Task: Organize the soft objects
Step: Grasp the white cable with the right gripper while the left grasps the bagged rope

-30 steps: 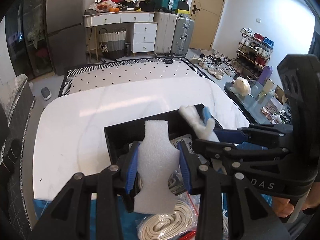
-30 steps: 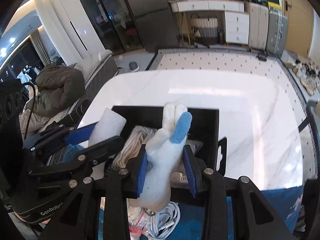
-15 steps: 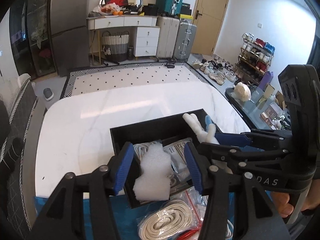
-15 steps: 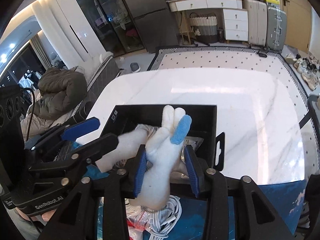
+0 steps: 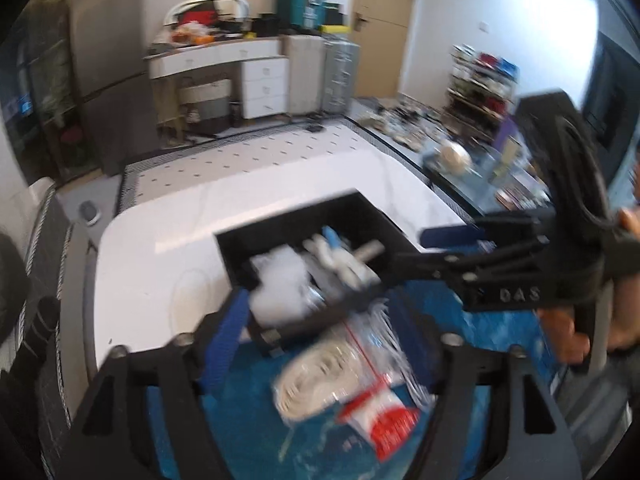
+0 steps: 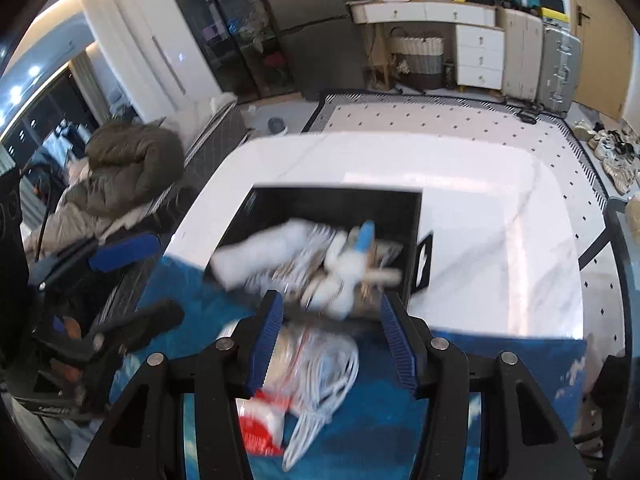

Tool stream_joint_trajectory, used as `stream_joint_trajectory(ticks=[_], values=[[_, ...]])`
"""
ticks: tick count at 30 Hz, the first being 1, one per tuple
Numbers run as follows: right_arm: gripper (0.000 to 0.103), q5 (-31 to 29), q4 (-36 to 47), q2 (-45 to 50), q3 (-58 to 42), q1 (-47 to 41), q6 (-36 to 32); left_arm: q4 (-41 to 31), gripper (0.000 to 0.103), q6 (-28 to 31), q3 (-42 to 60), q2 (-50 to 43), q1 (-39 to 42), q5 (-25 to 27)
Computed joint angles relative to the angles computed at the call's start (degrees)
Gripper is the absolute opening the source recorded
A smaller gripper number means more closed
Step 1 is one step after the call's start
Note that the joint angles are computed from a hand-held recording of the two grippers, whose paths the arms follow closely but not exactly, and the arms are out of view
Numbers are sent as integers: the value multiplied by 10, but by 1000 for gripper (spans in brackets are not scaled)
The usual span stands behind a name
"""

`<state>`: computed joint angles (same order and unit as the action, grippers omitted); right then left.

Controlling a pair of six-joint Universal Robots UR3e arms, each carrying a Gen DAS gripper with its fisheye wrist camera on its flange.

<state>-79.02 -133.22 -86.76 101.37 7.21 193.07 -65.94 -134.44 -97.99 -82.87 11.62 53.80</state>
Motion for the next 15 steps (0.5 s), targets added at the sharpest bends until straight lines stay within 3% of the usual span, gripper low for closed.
stream_joint_trajectory(ticks=[3,6,10,15], values=[[52,12,26,-28,26,8,-10,-6,92,52,-44,44,7,13],[52,16,40,-20,41,30,-8,12,93,67,-61,31,-10,46],[52,12,44,7,57,47,-2,77,93,63,-95,-5,-36,107],[52,0,29,27,68,59,2,124,93,58,-110,-48,-50,135]])
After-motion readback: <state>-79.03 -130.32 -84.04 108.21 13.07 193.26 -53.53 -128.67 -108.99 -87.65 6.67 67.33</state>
